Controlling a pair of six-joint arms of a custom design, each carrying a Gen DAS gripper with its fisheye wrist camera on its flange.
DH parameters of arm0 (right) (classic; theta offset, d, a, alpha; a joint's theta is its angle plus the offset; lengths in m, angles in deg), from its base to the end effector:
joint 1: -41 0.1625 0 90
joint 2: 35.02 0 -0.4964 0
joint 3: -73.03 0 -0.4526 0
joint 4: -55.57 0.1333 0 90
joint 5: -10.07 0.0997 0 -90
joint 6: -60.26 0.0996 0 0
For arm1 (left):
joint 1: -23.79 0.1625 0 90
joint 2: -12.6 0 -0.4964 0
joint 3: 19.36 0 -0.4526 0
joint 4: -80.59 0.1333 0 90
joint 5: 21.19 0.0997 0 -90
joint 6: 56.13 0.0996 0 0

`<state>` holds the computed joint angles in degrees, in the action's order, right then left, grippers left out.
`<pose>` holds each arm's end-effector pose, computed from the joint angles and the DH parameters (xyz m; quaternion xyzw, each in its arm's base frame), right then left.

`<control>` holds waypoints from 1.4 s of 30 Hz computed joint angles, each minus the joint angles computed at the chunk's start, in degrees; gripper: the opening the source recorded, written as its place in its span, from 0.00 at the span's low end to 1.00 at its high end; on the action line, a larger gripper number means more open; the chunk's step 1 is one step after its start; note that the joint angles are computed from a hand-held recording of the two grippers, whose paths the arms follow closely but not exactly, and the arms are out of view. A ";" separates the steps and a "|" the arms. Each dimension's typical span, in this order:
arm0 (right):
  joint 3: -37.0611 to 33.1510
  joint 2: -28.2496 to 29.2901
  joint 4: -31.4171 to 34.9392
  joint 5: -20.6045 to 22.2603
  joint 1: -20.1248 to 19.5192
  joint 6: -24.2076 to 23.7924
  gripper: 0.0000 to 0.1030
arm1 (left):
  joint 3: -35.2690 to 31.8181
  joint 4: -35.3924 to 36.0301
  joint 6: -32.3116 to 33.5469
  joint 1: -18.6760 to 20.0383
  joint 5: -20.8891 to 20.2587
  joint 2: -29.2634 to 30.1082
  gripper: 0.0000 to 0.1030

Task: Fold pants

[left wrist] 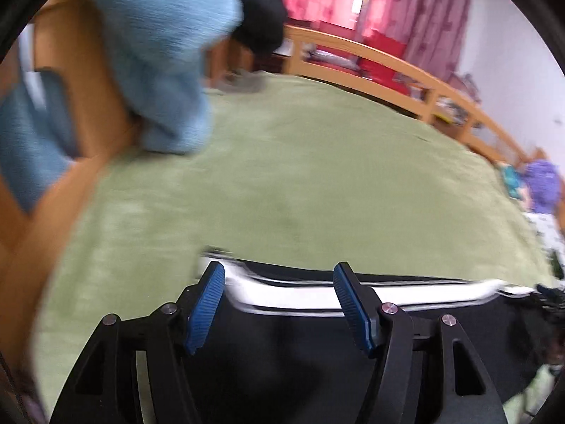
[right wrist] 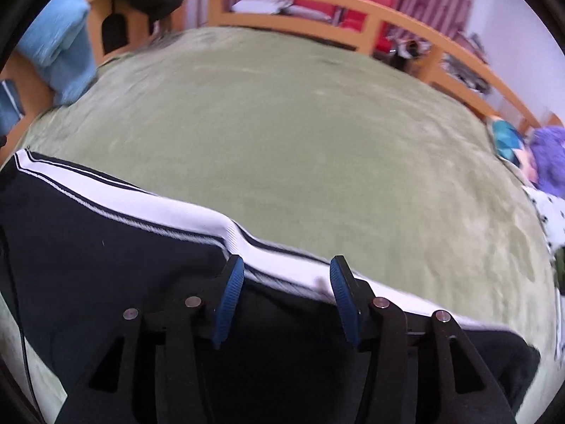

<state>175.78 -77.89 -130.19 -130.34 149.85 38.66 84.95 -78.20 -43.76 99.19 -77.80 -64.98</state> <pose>0.2826 -0.6526 0.1157 0.1745 -0.8531 0.2689 0.4117 0.0205 -0.6675 0.4488 0.1082 0.8934 -0.3489 0.2614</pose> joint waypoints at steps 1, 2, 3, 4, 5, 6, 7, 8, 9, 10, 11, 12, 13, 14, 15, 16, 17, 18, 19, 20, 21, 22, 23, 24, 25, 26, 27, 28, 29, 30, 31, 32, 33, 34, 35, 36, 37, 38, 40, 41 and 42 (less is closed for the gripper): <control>1.53 -0.86 -0.95 -0.34 0.08 1.17 0.49 | -0.33 1.54 -0.92 0.05 -2.19 0.69 0.60; 3.20 -1.84 -1.67 -0.52 -0.06 2.74 0.49 | -0.59 2.82 -1.68 0.05 -3.60 1.50 0.60; 5.22 -3.10 -2.26 -0.64 -0.39 4.79 0.49 | -1.17 4.84 -2.89 0.11 -4.76 2.95 0.60; 6.26 -4.07 -2.52 -0.44 -1.01 5.48 0.49 | -1.36 6.07 -3.47 -0.01 -5.14 3.68 0.60; 7.43 -4.82 -2.77 -0.62 -1.38 6.45 0.49 | -1.68 7.44 -3.88 0.10 -4.98 4.75 0.60; 8.86 -5.58 -3.43 -1.54 -1.90 7.03 0.49 | -1.97 7.63 -4.51 0.15 -3.56 5.97 0.60; 9.58 -5.99 -3.81 -2.08 -2.21 7.04 0.49 | -2.18 6.78 -4.91 0.31 -0.88 7.24 0.59; 10.63 -6.61 -4.60 -2.73 -2.72 6.67 0.49 | -3.02 6.87 -5.78 0.52 2.38 8.57 0.57; 11.36 -7.05 -5.88 -3.00 -3.11 5.93 0.49 | -3.75 6.79 -7.03 0.82 4.83 9.47 0.52; 11.52 -7.31 -6.87 -2.76 -3.53 5.18 0.49 | -4.56 6.63 -8.46 1.39 5.73 9.97 0.49; 11.89 -7.62 -8.11 -2.15 -4.06 4.57 0.49 | -5.04 6.11 -9.44 1.67 6.08 10.15 0.47; 12.17 -8.28 -8.71 -0.81 -4.91 4.17 0.49 | -5.33 5.15 -10.41 1.60 7.56 10.38 0.44; 12.17 -8.81 -8.63 0.54 -5.77 4.09 0.49 | -5.50 4.64 -11.00 1.19 10.17 10.62 0.44; 11.76 -8.94 -8.43 1.57 -6.63 3.84 0.49 | -5.30 4.83 -11.44 0.68 11.57 10.54 0.43; 11.09 -8.81 -7.91 2.21 -7.36 3.37 0.49 | -5.19 6.01 -11.82 0.20 11.58 10.12 0.42; 10.13 -8.39 -7.32 2.62 -8.03 2.82 0.49 | -5.09 6.61 -11.77 -0.19 10.67 9.89 0.42; 9.11 -7.92 -6.00 2.56 -8.67 2.51 0.48 | -5.20 7.20 -11.34 -0.30 9.65 9.66 0.42; 7.81 -7.30 -4.06 1.61 -9.32 2.00 0.42 | -4.62 7.74 -11.23 -0.78 9.44 9.28 0.43; 7.21 -7.20 -3.86 1.53 -9.99 1.53 0.40 | -3.83 8.41 -11.38 -1.37 9.87 8.87 0.43; 7.04 -7.40 -3.58 2.07 -10.64 2.38 0.32 | -2.81 8.78 -11.72 -2.01 10.27 8.54 0.43; 7.08 -8.47 -1.31 3.69 -11.73 5.63 0.26 | -2.06 8.96 -11.47 -2.41 10.05 8.30 0.43; 7.61 -10.01 0.24 6.88 -12.89 8.54 0.22 | -1.66 8.24 -10.76 -2.40 9.57 8.23 0.43; 7.83 -10.75 0.85 7.84 -13.30 9.73 0.11 | -1.06 7.64 -10.53 -2.60 9.45 8.08 0.43; 7.86 -11.46 2.45 7.30 -13.26 11.18 0.08 | -0.65 7.94 -10.96 -2.73 9.49 7.91 0.43; 8.07 -11.88 3.45 6.26 -12.81 11.71 0.08 | -0.27 9.28 -12.38 -2.93 9.14 7.64 0.43; 8.46 -12.01 3.27 4.88 -12.23 11.77 0.14 | -0.02 10.27 -13.34 -2.94 8.30 7.29 0.43; 9.72 -12.25 1.17 2.38 -11.05 11.18 0.28 | 0.59 10.96 -14.03 -3.13 6.75 6.69 0.43; 11.03 -12.71 -0.78 2.09 -10.40 10.52 0.39 | 1.70 11.31 -14.58 -3.55 4.81 5.79 0.44; 13.62 -14.14 -3.35 3.58 -9.74 9.88 0.58 | 2.25 11.17 -14.69 -3.71 4.12 5.40 0.45; 16.31 -15.64 -5.54 5.22 -9.16 9.89 0.64 | 3.34 11.05 -15.05 -4.35 3.53 4.74 0.50; 18.24 -16.62 -7.00 5.86 -8.65 10.02 0.64 | 4.72 10.83 -15.47 -5.14 2.45 3.96 0.54; 20.33 -17.80 -7.92 6.66 -8.08 10.59 0.64 | 5.96 10.40 -15.84 -5.74 1.27 3.34 0.55; 23.35 -19.37 -9.47 8.86 -7.57 11.81 0.65 | 6.98 10.63 -16.16 -6.38 -0.05 2.79 0.55; 25.26 -20.31 -10.18 11.12 -7.40 12.79 0.65 | 8.19 11.21 -16.70 -7.29 -0.84 2.20 0.55; 27.27 -21.23 -10.55 14.09 -7.30 13.83 0.65 | 9.22 11.37 -17.14 -8.03 -0.93 1.74 0.55; 28.44 -21.51 -10.95 16.28 -7.25 13.96 0.65 | 10.93 10.86 -17.65 -9.17 -0.97 1.10 0.55; 29.63 -21.39 -11.75 18.49 -6.94 12.97 0.65 | 11.98 10.51 -17.85 -9.80 -1.35 0.70 0.56; 30.48 -20.27 -13.42 19.13 -6.00 11.07 0.65 | 12.79 10.61 -18.22 -10.32 -1.82 0.42 0.56; 31.28 -17.73 -16.37 19.01 -4.29 7.69 0.65 | 14.96 11.21 -19.97 -11.52 -2.06 -0.21 0.56; 31.45 -16.44 -17.33 19.94 -3.72 6.08 0.65 | 15.63 11.23 -20.45 -11.84 -1.85 -0.44 0.56; 31.33 -15.21 -17.83 19.99 -3.10 5.46 0.65 | 16.37 10.96 -20.65 -12.22 -1.19 -0.48 0.57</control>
<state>207.12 -93.10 -148.02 -110.34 146.75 44.13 101.32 -67.24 -64.41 86.97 -78.99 -65.46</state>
